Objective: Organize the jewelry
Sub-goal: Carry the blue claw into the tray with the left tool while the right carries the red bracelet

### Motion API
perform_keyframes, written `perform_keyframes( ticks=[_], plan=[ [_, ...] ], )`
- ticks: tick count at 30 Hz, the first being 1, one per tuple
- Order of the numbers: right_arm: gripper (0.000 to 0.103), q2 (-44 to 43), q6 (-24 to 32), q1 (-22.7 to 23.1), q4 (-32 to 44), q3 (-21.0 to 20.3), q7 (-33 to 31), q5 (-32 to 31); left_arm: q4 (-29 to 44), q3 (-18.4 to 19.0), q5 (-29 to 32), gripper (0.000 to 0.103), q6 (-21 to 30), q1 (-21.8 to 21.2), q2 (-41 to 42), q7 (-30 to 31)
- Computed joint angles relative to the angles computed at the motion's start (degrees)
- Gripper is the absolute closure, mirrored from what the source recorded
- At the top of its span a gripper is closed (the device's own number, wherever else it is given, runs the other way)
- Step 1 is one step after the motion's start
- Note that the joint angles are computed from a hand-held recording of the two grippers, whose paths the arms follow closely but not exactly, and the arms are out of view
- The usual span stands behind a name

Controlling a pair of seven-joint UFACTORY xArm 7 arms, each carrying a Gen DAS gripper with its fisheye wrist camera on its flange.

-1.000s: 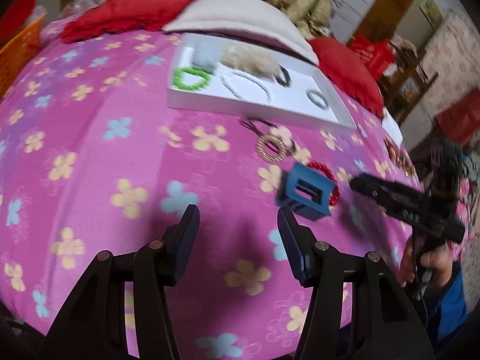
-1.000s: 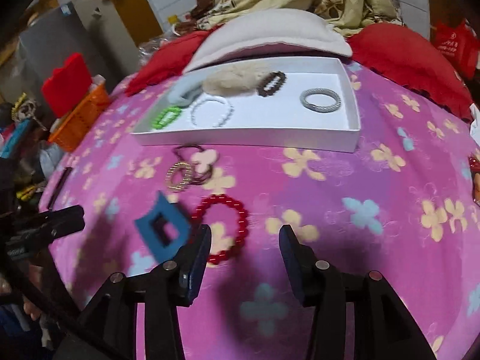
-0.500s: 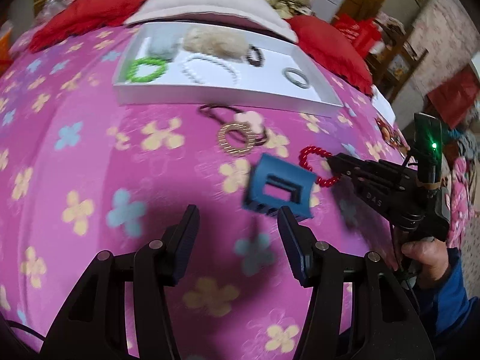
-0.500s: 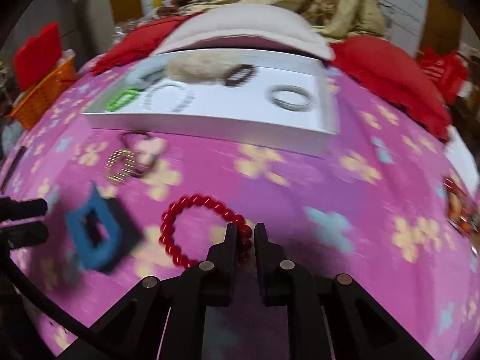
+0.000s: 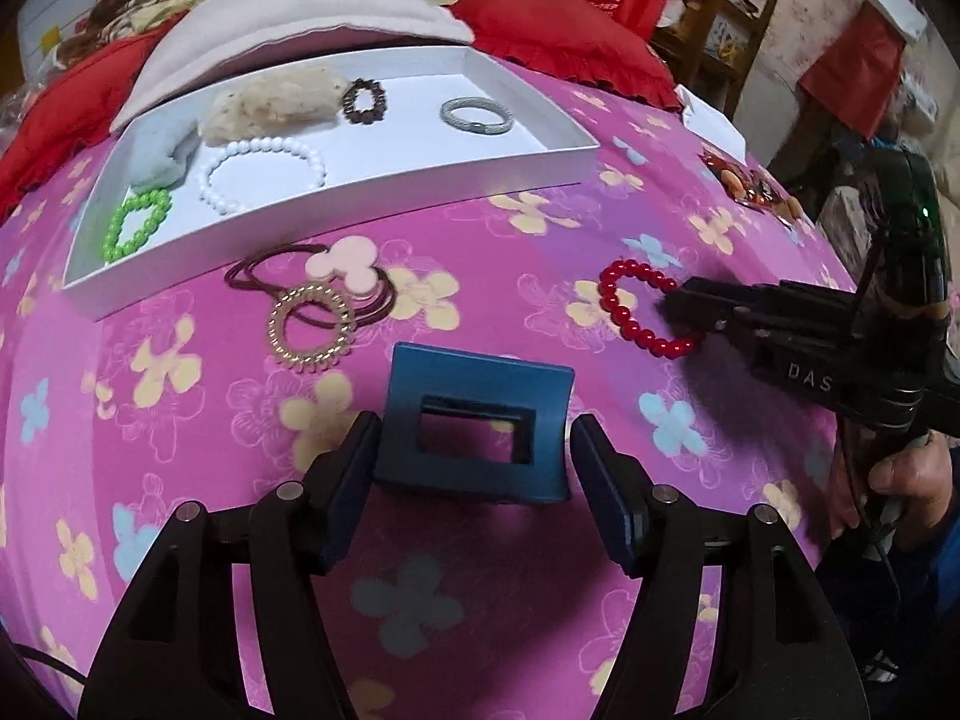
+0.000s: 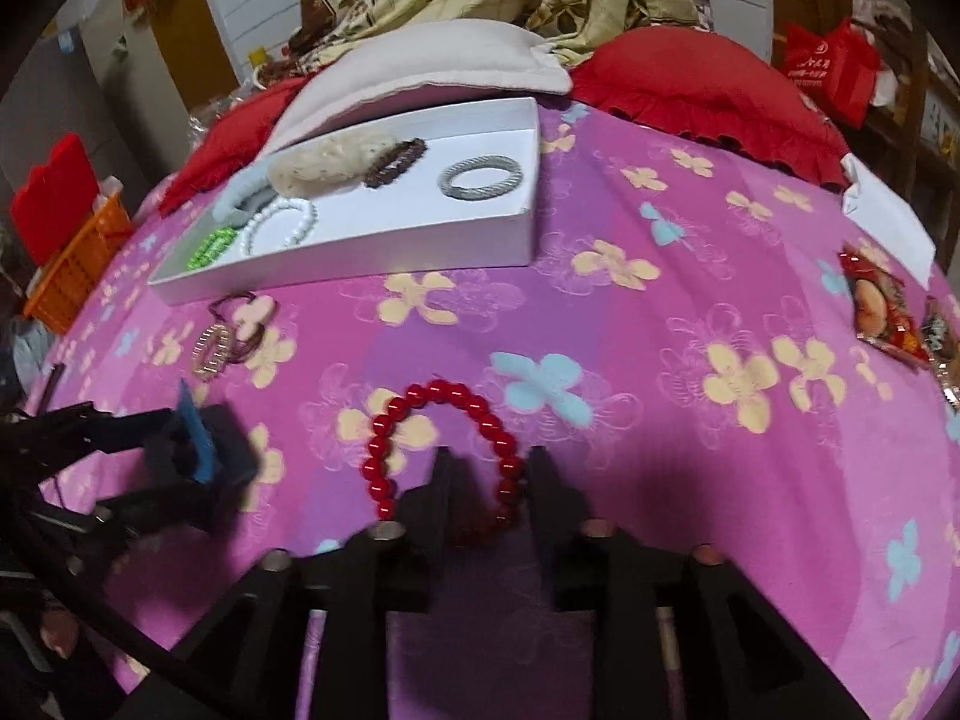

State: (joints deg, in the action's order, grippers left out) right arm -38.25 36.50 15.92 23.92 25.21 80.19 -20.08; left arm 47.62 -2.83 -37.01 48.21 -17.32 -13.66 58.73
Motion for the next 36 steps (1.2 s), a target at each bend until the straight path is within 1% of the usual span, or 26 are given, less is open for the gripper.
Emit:
perform_keyframes(
  ticks=[1, 4, 5, 7, 9, 10, 13, 16, 20, 24, 27, 29, 31, 36],
  plan=[
    [0.067, 1.0, 0.66, -0.66, 0.88, 0.89, 0.23, -0.76, -0.02, -0.09, -0.05, 0.038, 0.0, -0.1, -0.03, 0.05],
    [0.066, 4.35, 3.94, -1.88, 3.88, 3.27, 0.96, -3.79, 0.27, 0.22, -1.09, 0.038, 2.11, -0.41, -0.05, 0.78],
    [0.066, 5.37, 5.02, -2.04, 4.79, 3.81, 1.55, -4.78, -0.25, -0.1, -1.12, 0.038, 1.35, -0.45, -0.4, 0.82],
    [0.08, 6.59, 6.18, -1.7, 5.72, 3.94, 2.65, -6.57, -1.68, -1.09, -0.04, 0.038, -1.34, -0.79, -1.43, 0.4],
    [0.093, 6.26, 4.37, -0.58, 4.94, 2.39, 3.58, -6.83, -2.7, -1.86, 1.88, 0.038, -3.39, -1.22, -2.13, -1.01],
    [0.094, 5.72, 2.97, -0.13, 4.22, 1.31, 3.88, -6.5, -2.6, -1.66, 2.24, 0.038, -3.02, -1.46, -2.16, -1.6],
    [0.094, 4.19, 0.67, 0.32, 2.81, 0.19, 4.81, -5.74, -1.97, -0.2, 0.93, 0.039, -0.17, -1.91, -2.38, -1.38],
    [0.094, 1.69, 0.82, 0.21, 2.24, 0.74, 5.93, -5.2, -1.99, 0.91, -0.24, 0.039, 1.01, -1.53, -3.88, -1.25],
    [0.094, -1.06, 2.89, 0.04, 3.07, 2.02, 6.31, -4.83, -1.16, 2.4, -1.35, 0.039, 3.13, -0.48, -5.31, -1.43],
    [0.094, -2.4, 4.92, -0.78, 5.58, 1.89, 3.87, -5.35, 0.52, 3.67, -2.06, 0.039, 3.69, 0.95, -5.85, -2.05],
    [0.094, -2.6, 6.05, -2.81, 8.94, 1.7, 1.31, -6.84, 3.83, 4.33, -2.63, 0.039, 4.58, 2.1, -3.73, -3.13],
    [0.094, -2.33, 5.36, -4.31, 10.77, 1.15, -0.24, -7.72, 6.73, 4.35, -2.91, 0.039, 4.95, 2.98, -1.74, -3.98],
    [0.094, -0.82, 3.16, -6.16, 12.67, 0.08, -2.04, -8.52, 9.82, 3.95, -3.34, 0.039, 5.17, 3.57, 0.44, -4.67],
    [0.094, 6.59, -2.09, -10.55, 17.51, -1.9, -5.56, -9.79, 18.35, 0.92, -3.53, 0.039, 4.03, 4.11, 8.2, -8.07]
  ],
)
